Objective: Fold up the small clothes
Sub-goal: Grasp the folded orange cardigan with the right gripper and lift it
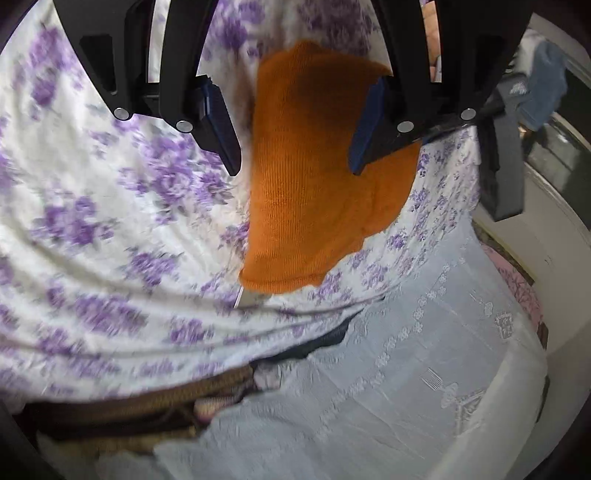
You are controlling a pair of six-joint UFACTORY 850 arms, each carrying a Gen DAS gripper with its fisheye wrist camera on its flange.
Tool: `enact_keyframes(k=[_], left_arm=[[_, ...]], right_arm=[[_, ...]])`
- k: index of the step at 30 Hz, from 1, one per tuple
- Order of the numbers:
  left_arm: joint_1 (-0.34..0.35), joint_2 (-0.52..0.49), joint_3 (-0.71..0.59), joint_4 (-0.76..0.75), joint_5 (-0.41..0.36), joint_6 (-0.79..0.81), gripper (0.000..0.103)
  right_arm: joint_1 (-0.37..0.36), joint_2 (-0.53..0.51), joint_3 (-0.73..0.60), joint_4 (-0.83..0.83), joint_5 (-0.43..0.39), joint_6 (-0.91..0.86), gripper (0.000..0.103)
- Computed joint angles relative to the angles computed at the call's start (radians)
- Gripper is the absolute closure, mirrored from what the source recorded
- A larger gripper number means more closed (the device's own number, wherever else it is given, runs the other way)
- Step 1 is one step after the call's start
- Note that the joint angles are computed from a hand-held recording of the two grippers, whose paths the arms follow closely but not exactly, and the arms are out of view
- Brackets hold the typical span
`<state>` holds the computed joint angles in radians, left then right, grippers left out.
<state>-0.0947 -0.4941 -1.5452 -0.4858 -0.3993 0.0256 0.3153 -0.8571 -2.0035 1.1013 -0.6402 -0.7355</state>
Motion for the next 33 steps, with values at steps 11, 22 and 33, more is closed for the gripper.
enact_keyframes(k=[11, 22, 33], left_arm=[[0.031, -0.070, -0.082, -0.257, -0.073, 0.279, 0.005], [0.010, -0.017, -0.015, -0.322, 0.007, 0.381, 0.049], [-0.012, 0.088, 0.099, -0.324, 0.097, 0.393, 0.069]], right_arm=[[-0.008, -0.241, -0.348, -0.024, -0.232, 0.181, 0.041], [0.005, -0.154, -0.198, 0.036, -0.134, 0.026, 0.058], [0.007, -0.051, -0.062, 0.156, -0.132, -0.150, 0.062]])
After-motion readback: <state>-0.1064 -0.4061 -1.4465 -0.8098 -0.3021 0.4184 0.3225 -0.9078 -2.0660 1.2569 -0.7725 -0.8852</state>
